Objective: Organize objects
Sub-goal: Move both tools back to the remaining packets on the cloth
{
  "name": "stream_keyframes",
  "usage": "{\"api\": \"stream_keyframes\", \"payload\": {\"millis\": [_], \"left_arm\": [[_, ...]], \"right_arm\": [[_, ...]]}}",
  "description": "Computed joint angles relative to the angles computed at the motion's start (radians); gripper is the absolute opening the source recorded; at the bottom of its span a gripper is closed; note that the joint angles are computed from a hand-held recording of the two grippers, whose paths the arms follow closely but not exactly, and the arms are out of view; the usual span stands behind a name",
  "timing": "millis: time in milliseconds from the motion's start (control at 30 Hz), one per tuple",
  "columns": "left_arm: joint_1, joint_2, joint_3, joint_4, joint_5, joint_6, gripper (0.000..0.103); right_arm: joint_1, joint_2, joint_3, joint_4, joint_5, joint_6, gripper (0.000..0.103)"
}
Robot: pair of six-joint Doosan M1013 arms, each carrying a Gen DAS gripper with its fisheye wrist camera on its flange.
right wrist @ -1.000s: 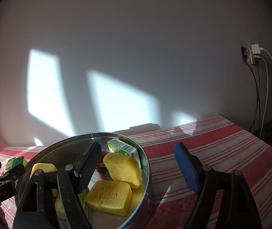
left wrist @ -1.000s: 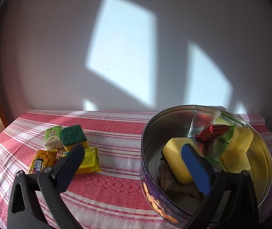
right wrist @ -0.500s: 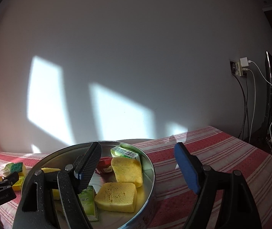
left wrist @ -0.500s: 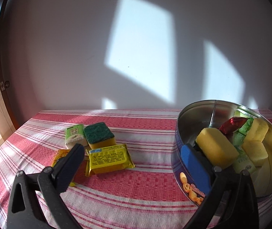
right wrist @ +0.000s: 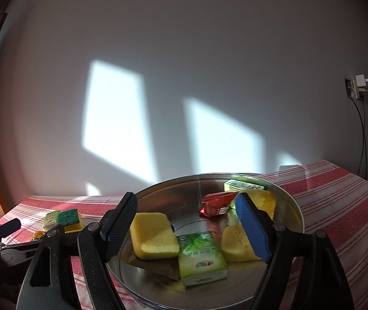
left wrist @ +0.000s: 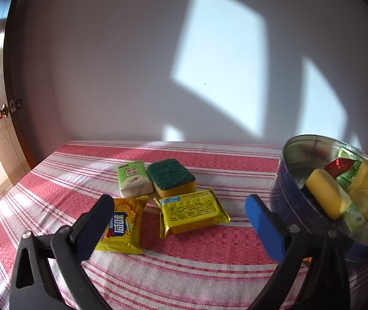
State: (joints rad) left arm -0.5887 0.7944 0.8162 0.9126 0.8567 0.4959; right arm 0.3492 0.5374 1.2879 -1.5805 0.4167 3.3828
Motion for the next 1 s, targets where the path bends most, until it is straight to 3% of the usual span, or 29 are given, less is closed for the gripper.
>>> {"api": "stream_keyframes", "payload": {"millis": [233,467,733,933,1000], "left_arm": [[0.044,-0.021,0.029,-0.081,0.030,-0.002,0.102],[0.095,-0.014,0.007,-0.239,0.096,0.043,0.102],[0.103,0.046,-0.103,-0.336,0.186,0.196,0.099],[0.121,0.109,-0.221,-0.463,0.295,0.291,0.094],[0.133,0.094,-0.191,-0.502,0.257,0.273,0.088]], "right_arm": [[0.028,0.035,-0.060,0.170,-0.041,-0.191,0.080],[0.046,0.069,-0.120,0.385,-0.060,-0.426,0.080],[0.055,0.107,-0.191,0.705,-0.068,-0.759,0.080],[0.059,0.118,-0.211,0.809,-0.064,-0.873,0.080],[0.059,0.123,-0.221,0.866,-0.061,-0.926,0.080]]}}
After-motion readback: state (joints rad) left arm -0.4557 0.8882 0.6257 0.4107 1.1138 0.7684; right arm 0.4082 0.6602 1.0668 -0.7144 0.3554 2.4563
